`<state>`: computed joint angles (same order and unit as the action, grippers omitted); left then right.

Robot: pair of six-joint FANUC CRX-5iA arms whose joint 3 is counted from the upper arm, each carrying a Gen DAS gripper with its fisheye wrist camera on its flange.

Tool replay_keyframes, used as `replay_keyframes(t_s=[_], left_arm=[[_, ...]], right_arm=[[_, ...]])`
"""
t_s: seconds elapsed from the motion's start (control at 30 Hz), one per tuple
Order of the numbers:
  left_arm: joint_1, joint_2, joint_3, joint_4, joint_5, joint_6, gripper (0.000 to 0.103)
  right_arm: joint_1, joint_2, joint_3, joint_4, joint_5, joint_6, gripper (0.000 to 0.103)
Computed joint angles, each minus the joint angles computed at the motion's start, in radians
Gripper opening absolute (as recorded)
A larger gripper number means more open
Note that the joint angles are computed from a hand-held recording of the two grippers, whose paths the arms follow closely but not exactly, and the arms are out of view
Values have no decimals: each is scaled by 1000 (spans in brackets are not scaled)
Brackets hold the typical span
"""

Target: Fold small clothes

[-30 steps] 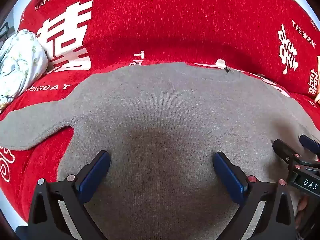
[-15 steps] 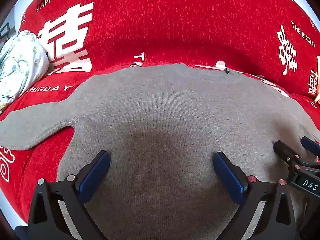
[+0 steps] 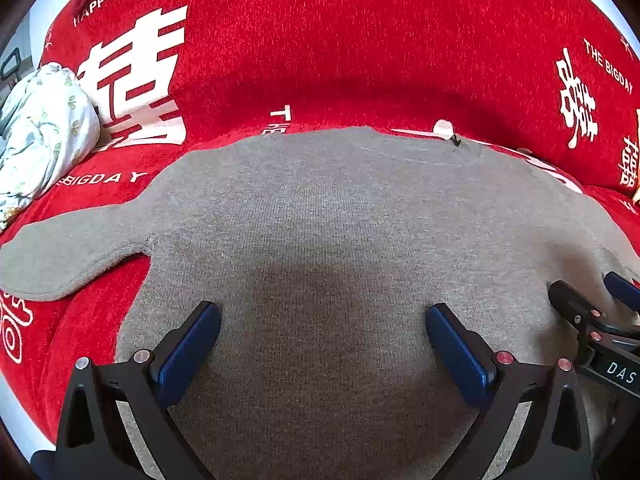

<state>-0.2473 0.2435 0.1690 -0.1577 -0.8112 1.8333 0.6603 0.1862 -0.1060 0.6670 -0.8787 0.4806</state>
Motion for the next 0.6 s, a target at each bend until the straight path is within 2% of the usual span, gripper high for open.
replay_keyframes(t_s=[0.6], left_arm=[[0, 0, -3, -6, 0, 6, 103]], right_arm=[[4, 8, 10, 2, -15, 4, 103]])
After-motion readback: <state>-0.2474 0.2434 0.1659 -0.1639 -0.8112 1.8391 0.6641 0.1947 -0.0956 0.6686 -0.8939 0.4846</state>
